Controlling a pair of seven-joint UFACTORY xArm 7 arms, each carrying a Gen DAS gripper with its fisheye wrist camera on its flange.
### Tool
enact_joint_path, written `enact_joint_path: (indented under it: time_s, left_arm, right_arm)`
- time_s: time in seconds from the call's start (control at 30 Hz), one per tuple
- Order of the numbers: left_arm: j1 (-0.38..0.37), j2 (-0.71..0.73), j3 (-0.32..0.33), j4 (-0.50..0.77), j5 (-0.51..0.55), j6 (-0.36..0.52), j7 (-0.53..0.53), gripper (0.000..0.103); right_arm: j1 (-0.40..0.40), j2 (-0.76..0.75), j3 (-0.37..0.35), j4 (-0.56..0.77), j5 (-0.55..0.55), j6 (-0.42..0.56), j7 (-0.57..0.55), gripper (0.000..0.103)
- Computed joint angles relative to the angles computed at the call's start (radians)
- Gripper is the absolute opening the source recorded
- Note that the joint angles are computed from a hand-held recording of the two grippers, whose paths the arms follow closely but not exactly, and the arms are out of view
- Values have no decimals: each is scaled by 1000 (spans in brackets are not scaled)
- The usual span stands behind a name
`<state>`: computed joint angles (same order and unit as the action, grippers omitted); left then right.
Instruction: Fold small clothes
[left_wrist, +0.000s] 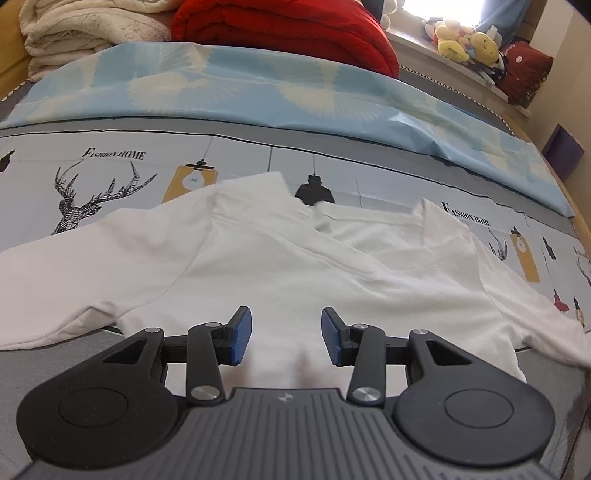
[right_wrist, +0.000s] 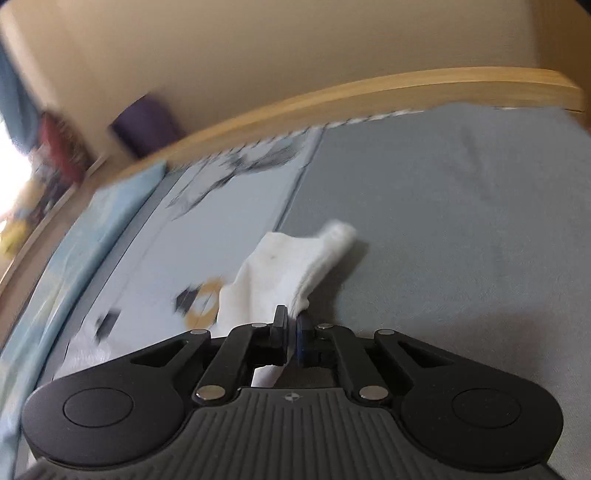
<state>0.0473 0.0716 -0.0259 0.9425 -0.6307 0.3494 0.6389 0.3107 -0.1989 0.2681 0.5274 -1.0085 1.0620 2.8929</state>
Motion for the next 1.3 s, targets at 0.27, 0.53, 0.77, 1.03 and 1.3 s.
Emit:
enact_joint_path:
  time_s: [0.27,0.53,0.77,1.03,1.3]
  left_arm:
    - [42,-3,26,56,-43,109,14,46]
    - [74,-53,66,65,-76,173,49,46]
    - [99,-106,112,72,-127,231,134,45]
    - [144,-298,202,-33,-99,416,216,24]
    - [208,-476,292,-293,203,543,319,24]
  right_arm:
    - [-3,3,2,72,160,90,-224,25]
    - [51,-35,58,201,-53,19,-382,30]
    - [127,54,68,390,-46,-148,-682,30]
    - [264,87,127,477,199,-178,-1081,30]
    - [370,122,165,414,344,-166,-1030,30]
